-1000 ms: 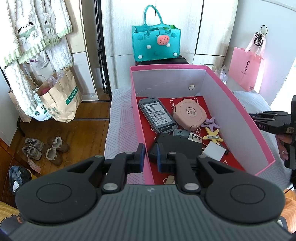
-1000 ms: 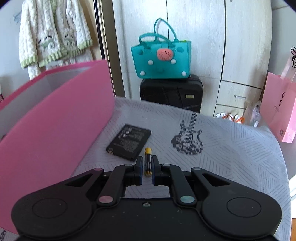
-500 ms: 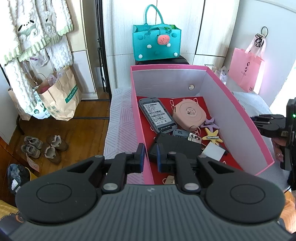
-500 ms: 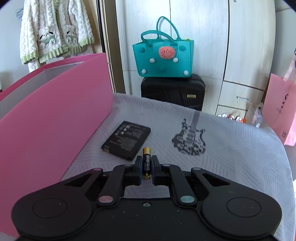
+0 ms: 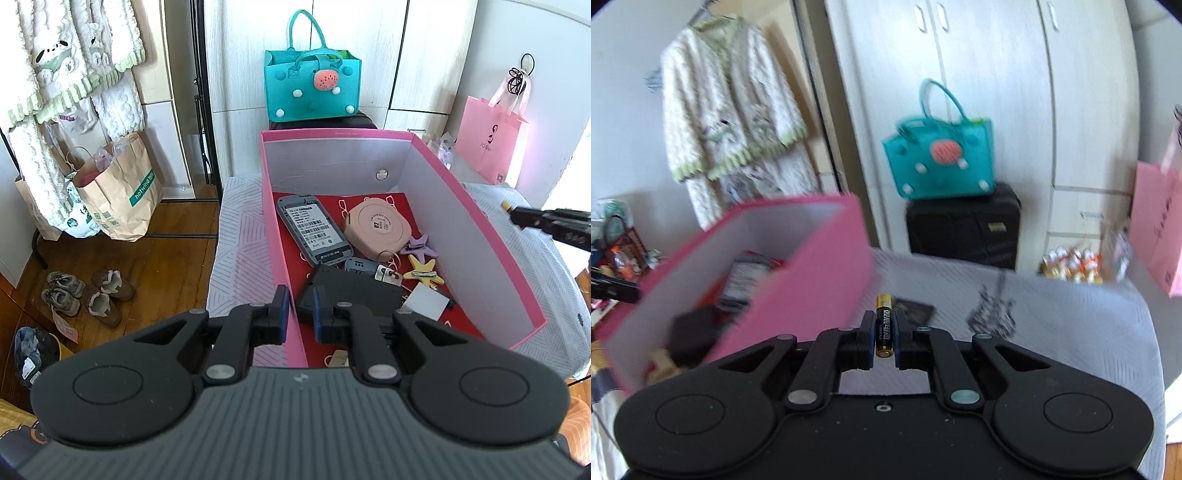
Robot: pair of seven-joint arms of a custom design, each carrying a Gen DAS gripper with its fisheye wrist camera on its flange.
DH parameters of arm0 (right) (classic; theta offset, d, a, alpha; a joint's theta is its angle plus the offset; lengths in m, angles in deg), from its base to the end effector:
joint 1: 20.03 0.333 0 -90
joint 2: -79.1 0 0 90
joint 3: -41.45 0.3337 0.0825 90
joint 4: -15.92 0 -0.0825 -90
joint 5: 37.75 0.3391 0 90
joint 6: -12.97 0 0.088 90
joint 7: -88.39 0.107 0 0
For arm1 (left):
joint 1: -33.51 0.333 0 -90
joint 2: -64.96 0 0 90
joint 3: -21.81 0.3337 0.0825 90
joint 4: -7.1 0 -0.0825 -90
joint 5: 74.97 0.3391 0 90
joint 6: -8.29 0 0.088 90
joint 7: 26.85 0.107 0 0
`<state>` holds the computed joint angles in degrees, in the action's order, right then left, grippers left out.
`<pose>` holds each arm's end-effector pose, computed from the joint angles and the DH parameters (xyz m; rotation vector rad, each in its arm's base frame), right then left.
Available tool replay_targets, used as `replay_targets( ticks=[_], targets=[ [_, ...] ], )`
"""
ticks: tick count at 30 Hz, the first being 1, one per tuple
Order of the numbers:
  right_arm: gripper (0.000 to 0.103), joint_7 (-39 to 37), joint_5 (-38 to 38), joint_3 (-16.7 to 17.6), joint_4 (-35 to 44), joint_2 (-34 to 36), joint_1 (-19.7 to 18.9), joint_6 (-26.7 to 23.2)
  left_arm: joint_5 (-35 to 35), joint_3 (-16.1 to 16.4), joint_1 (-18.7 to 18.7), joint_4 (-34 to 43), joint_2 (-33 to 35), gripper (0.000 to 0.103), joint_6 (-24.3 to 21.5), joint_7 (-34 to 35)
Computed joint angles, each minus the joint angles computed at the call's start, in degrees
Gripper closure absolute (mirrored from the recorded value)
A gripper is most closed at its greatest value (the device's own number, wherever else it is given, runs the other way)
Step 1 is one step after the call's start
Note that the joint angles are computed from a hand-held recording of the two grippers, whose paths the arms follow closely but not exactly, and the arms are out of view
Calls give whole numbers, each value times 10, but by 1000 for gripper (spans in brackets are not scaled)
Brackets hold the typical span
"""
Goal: Organize rigid objects
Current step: 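Carry the gold battery into the pink box and open the right gripper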
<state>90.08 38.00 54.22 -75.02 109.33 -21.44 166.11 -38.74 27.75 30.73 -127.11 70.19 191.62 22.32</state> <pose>0.6875 0.0780 0.4149 -1.8633 0.9945 -0.3651 0.5218 -0.0280 0.4256 -1.8933 1.6814 -0.7414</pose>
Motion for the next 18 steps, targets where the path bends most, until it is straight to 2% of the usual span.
replay_targets(
  ticks=[3,7,9,12,15,18],
  targets=[
    [91,-21,18,8,-19,-25,-7,-32,6,4,-3,0,0,92,2,-5],
    [91,-14,8,-2,-27,-43,4,-95,71,32,-24,7,1,92,2,-64],
    [91,26,-22,-9,-13,-38,13,-140,79,24,-16,10,1,92,-1,-70],
    [91,85,-73,-14,25,-20,31,-187,38,-9,12,5,-2,90,-3,-29],
    [91,115,-119,-14,53,-4,61,-165,71,5,1,8,-2,90,-7,-51],
    [91,186,-195,-16,115,36,88,-165,72,-3,11,5,-2,90,-1,-52]
  ],
)
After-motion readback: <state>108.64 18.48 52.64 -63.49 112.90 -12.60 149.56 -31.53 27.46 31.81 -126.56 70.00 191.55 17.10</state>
